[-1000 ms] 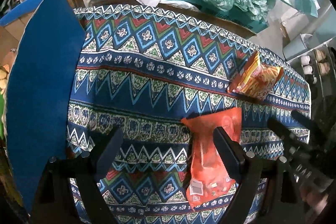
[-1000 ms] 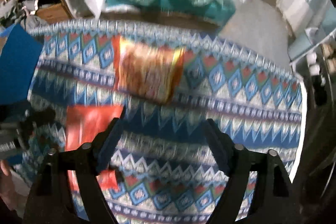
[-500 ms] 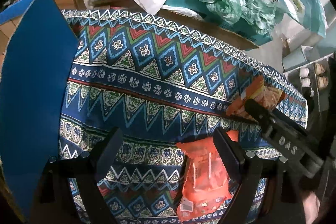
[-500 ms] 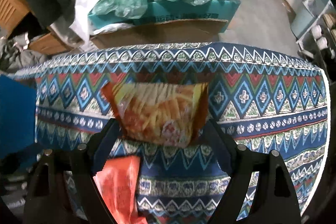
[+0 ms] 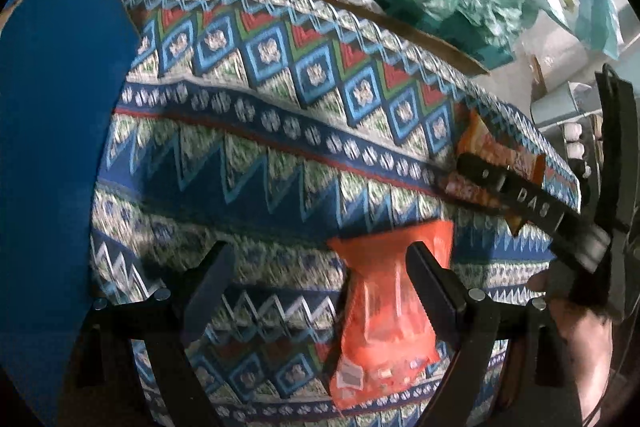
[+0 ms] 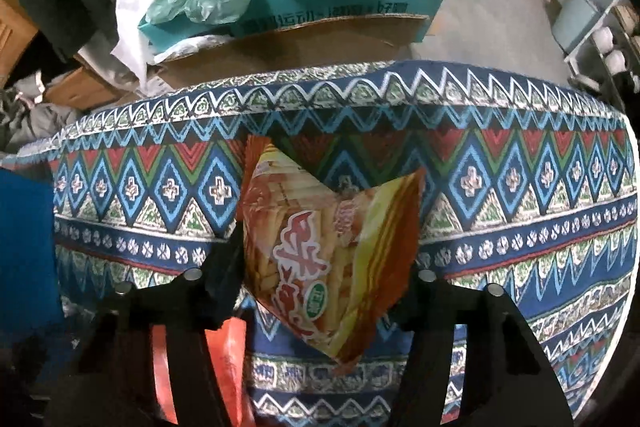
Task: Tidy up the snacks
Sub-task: 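Grasp the red bag with the left tool while the right tool grasps the orange chip bag, then lift the red bag with the left tool while the right tool carries the chip bag toward the box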
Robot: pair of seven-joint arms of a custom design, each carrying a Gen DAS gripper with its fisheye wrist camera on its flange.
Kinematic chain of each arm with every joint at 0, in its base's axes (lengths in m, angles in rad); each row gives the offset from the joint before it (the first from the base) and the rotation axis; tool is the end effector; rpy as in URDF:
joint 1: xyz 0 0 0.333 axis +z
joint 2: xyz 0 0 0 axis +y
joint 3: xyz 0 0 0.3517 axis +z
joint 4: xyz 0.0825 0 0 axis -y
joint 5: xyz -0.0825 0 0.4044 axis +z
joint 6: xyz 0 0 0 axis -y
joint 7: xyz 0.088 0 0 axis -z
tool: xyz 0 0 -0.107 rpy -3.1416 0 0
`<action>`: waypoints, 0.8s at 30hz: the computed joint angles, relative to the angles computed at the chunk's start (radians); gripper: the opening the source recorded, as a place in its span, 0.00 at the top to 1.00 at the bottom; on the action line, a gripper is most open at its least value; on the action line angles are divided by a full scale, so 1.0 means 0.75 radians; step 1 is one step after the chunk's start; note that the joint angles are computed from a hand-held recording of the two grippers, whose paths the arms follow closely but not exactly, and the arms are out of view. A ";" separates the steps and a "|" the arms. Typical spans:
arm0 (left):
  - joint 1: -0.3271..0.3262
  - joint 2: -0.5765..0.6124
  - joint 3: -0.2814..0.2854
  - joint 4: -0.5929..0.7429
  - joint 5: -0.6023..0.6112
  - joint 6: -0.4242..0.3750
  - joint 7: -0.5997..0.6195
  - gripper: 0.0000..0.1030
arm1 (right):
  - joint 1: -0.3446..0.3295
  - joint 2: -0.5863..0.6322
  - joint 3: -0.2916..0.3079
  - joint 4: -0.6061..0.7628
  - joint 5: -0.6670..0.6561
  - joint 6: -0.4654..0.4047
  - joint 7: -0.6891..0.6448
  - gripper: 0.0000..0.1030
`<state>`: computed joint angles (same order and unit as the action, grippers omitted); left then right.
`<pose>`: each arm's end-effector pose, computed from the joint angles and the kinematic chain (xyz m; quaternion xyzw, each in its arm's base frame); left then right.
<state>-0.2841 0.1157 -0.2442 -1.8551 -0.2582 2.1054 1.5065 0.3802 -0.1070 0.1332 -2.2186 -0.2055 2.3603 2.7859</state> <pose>0.5398 -0.3225 0.5010 0.5697 -0.8089 0.1202 0.0819 0.4757 0.2670 0.4717 -0.4732 0.8680 -0.0778 0.1290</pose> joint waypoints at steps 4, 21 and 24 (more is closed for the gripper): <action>-0.007 -0.053 -0.011 -0.051 -0.036 -0.023 0.012 0.14 | 0.006 -0.064 0.005 -0.065 0.020 0.016 0.020 0.47; -0.071 -0.097 -0.046 -0.094 -0.031 -0.114 -0.082 0.14 | 0.040 -0.334 0.060 -0.243 -0.001 -0.041 0.104 0.47; -0.087 -0.085 -0.054 -0.092 -0.013 -0.109 -0.091 0.14 | 0.040 -0.355 0.063 -0.257 -0.006 -0.062 0.115 0.47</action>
